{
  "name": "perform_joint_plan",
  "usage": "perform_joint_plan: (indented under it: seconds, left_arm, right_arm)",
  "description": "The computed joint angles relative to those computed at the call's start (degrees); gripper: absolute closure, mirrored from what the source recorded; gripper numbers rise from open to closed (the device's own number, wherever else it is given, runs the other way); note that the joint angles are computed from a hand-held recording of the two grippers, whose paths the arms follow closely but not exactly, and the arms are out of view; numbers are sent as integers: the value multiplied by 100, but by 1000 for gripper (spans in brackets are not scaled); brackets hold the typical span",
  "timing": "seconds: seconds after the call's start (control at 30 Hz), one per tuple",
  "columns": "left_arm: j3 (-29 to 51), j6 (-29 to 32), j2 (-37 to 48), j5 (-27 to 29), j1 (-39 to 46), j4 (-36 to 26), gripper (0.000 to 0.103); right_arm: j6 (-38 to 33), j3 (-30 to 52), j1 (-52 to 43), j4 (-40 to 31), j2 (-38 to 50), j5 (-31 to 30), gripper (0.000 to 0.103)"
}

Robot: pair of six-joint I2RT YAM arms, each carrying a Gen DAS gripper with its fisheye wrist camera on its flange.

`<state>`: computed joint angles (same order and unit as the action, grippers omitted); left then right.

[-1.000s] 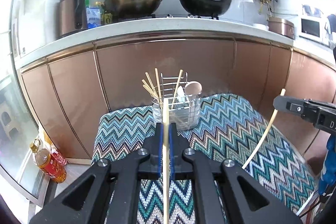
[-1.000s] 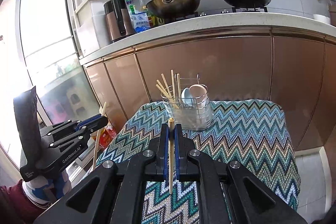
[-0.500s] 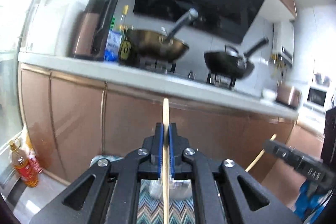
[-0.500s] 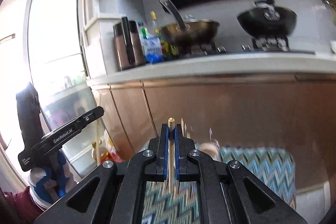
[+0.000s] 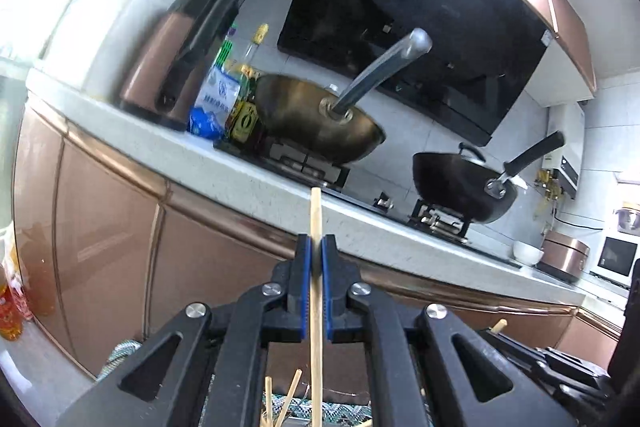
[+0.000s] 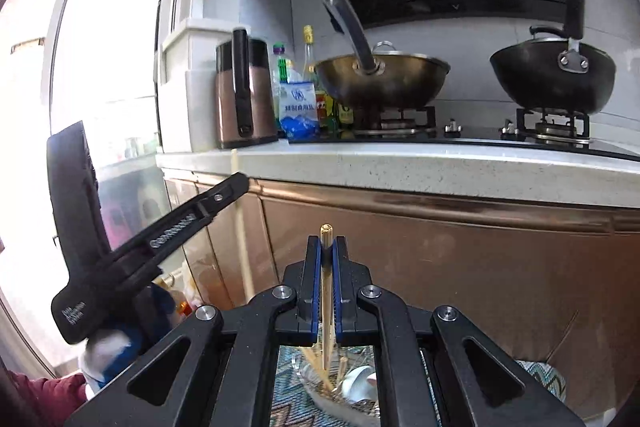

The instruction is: Organize utensils

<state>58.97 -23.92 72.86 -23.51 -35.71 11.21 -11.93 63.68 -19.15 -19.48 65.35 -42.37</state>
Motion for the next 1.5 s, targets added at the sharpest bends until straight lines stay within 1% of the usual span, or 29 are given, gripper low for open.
perform_joint_plan:
  seconds: [0.1,0.17,0.27,0.43,0.57,0.6,0.63,0.67,0.73,0.77,0.83,0.9,0.97,1.0,1.1,1.17,1.27,1.3,1.33,1.4,1.5]
  left_arm:
    - [-58,-133,450,-3,46,386,98]
    - [-129,-107,725,-115,73,680,98]
    - [-198,-209,1033,-85,162,852,98]
    - [-404,-269,1267,-136,201,1166,98]
    - [-545,-218,1205,-243,166,1246,97]
    - [-573,-216,1138,-212,176,1220,96]
    - [-600,-217,1056,-165,179,1167,92]
    - [-625,-218,987,-152,180,1115,86]
    - [-639,-219,810,-210,145,948,80]
    - [-664,-212,677,-240,130,859,79]
    - [-747,-170,326,-339,79,640,79]
    - [-805,-119,6,-462,23,419,75]
    - [-860,-66,-429,-634,-66,67,66]
    - [-868,-46,-630,-720,-114,-113,64]
    - [-869,106,-1318,-1081,-372,-714,62]
    - [-777,202,-1731,-1377,-635,-1213,60]
    - [-551,289,-2215,-2017,-1184,-2048,58]
    - [-453,252,-2380,-2212,-1400,-2421,57]
    - [-391,209,-2489,-2321,-1536,-2657,57]
    - [-241,58,-2717,-2786,-1998,-3268,56]
    - [61,-365,-2889,-3664,-2866,-4289,51]
  right_arm:
    - [-20,3,48,156,336,65,98]
    - [-61,20,97,234,523,151,98]
    - [-147,9,180,285,738,266,98]
    - [-190,-176,322,443,844,500,98]
    - [-105,-241,335,496,816,602,97]
    - [-77,-255,292,475,764,561,91]
    - [-46,-270,269,457,693,563,80]
    - [-34,-273,264,445,652,573,76]
    - [-14,-290,237,347,489,570,74]
    - [-20,-310,210,280,369,565,74]
    - [-37,-335,139,151,142,566,74]
    - [-16,-337,-12,-26,-90,445,74]
    - [10,-335,-274,-279,-417,247,74]
    - [8,-330,-377,-371,-523,165,74]
    - [-43,-274,-823,-812,-975,-184,74]
    - [-145,-237,-1259,-1197,-1317,-527,73]
    - [-382,-143,-1889,-1750,-1629,-1035,70]
    - [-539,-105,-2197,-2000,-1725,-1286,68]
    - [-763,-54,-2556,-2313,-1812,-1570,67]
    - [-1227,45,-3155,-2868,-1890,-2010,64]
    - [-2404,129,-4307,-3965,-1994,-2682,57]
